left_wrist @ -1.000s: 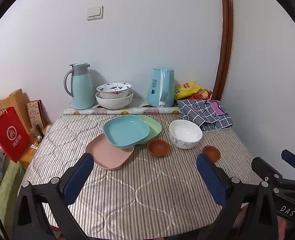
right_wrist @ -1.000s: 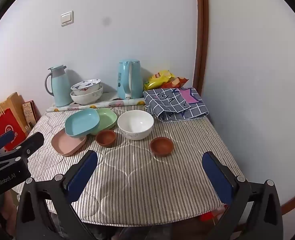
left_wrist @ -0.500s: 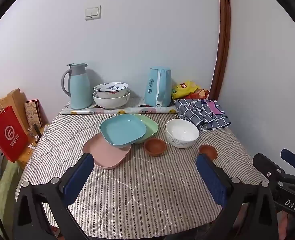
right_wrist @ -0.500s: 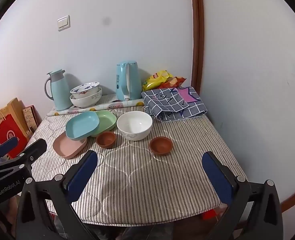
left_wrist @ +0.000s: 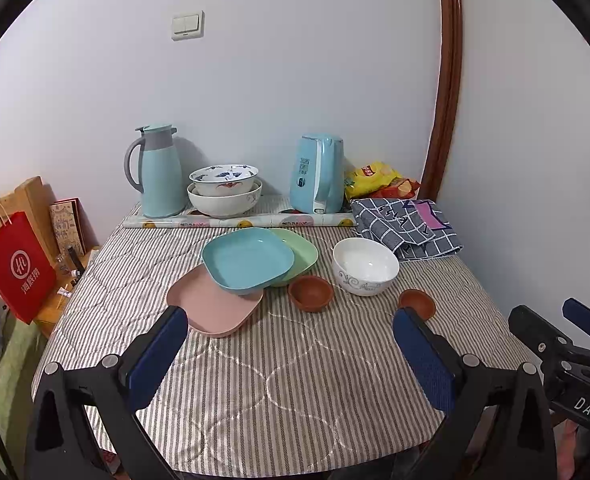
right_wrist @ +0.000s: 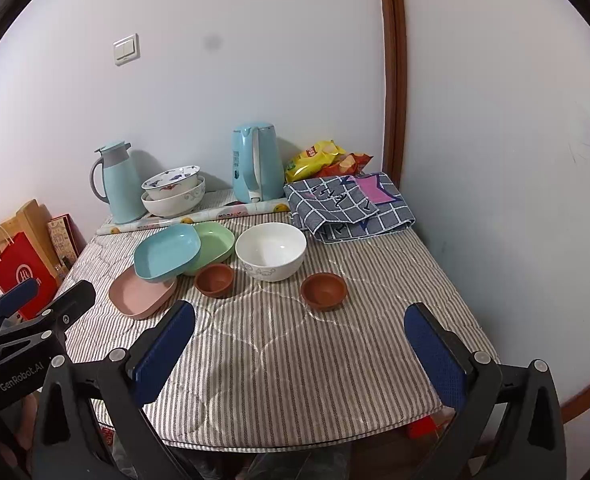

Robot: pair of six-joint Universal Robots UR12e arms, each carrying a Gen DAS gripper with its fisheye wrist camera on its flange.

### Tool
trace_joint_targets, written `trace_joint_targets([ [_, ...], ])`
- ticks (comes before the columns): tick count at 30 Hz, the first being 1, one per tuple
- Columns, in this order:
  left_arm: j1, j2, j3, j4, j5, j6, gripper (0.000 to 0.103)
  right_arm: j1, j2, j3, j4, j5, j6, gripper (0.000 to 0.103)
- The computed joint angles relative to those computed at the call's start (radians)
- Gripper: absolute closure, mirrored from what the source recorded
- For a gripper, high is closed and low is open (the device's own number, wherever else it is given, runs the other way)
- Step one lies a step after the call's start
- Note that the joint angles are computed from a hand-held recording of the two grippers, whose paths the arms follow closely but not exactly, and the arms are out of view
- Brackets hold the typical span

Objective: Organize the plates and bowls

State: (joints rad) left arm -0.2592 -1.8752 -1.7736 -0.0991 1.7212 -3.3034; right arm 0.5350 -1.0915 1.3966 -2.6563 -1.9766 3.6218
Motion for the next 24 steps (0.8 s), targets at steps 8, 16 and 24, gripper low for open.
trace_joint_targets([
  [8, 0.003, 0.002, 0.000, -0.006, 0.000, -0.001, 0.000, 0.002, 0.002, -0.005, 0.005, 0.002, 0.001, 0.000],
  [16, 0.003, 0.001, 0.004, -0.010, 0.003, -0.001, 0.000, 0.004, 0.003, -0.007, 0.007, 0.003, 0.004, 0.000],
  [24, 0.003, 0.000, 0.005, -0.011, 0.003, 0.001, 0.000, 0.004, 0.004, -0.006, 0.006, 0.007, 0.005, 0.000],
])
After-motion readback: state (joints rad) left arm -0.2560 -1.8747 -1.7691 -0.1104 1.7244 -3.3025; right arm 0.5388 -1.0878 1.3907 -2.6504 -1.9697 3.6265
